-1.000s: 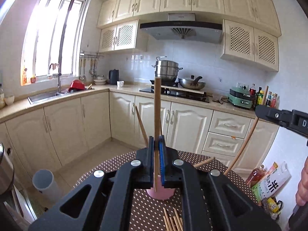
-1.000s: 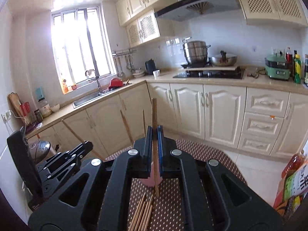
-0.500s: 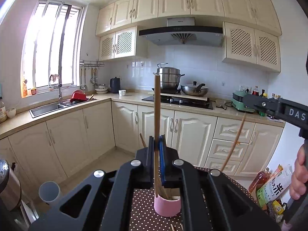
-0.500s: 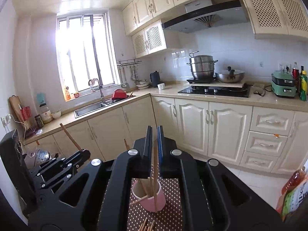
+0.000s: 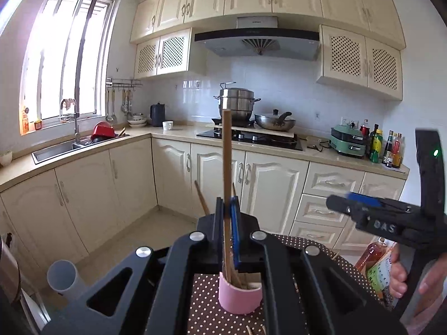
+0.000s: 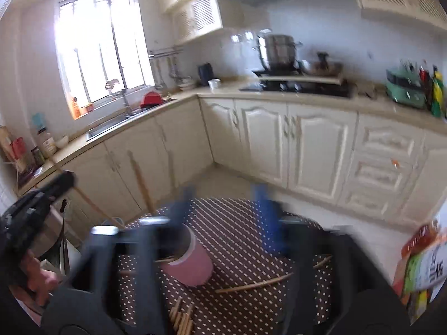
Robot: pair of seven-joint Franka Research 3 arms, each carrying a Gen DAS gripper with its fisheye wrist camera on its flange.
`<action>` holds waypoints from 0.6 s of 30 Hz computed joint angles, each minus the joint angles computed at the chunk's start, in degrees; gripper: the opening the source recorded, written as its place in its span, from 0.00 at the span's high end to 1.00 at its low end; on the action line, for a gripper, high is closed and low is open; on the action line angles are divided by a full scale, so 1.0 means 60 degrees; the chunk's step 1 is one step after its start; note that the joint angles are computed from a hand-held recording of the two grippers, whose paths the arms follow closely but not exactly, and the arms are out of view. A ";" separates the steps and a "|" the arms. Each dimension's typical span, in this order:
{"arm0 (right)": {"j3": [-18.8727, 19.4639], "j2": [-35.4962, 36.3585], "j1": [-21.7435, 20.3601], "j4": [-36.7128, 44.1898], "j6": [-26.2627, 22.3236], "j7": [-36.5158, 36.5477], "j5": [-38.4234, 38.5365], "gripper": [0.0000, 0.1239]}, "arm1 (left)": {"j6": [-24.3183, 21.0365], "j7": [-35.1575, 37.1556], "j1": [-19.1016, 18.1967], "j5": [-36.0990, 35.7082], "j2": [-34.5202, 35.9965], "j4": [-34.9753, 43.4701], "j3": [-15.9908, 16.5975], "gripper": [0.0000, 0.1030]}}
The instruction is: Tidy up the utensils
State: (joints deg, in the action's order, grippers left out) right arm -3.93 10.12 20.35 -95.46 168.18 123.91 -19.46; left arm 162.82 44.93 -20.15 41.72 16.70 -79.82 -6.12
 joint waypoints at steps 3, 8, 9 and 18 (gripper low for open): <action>-0.0618 -0.0353 0.0218 -0.0801 -0.0017 0.1636 -0.1493 0.38 | 0.0216 -0.0219 0.0051 0.0108 -0.0321 -0.0514 0.0047 0.94; 0.0054 -0.0376 -0.0642 -0.1257 -0.1179 0.0727 0.0152 0.38 | 0.0428 -0.1717 -0.0096 0.1643 -0.0947 -0.1101 0.0388 0.94; 0.0121 -0.0344 -0.0744 -0.1321 -0.1356 0.0649 0.0394 0.38 | 0.0367 -0.2078 -0.0103 0.2126 -0.1045 -0.1132 0.0406 0.94; -0.0038 0.1464 -0.0699 0.0544 -0.4174 0.1399 0.1361 0.39 | 0.0107 -0.1816 0.0529 0.2107 -0.1516 -0.1647 -0.0288 0.94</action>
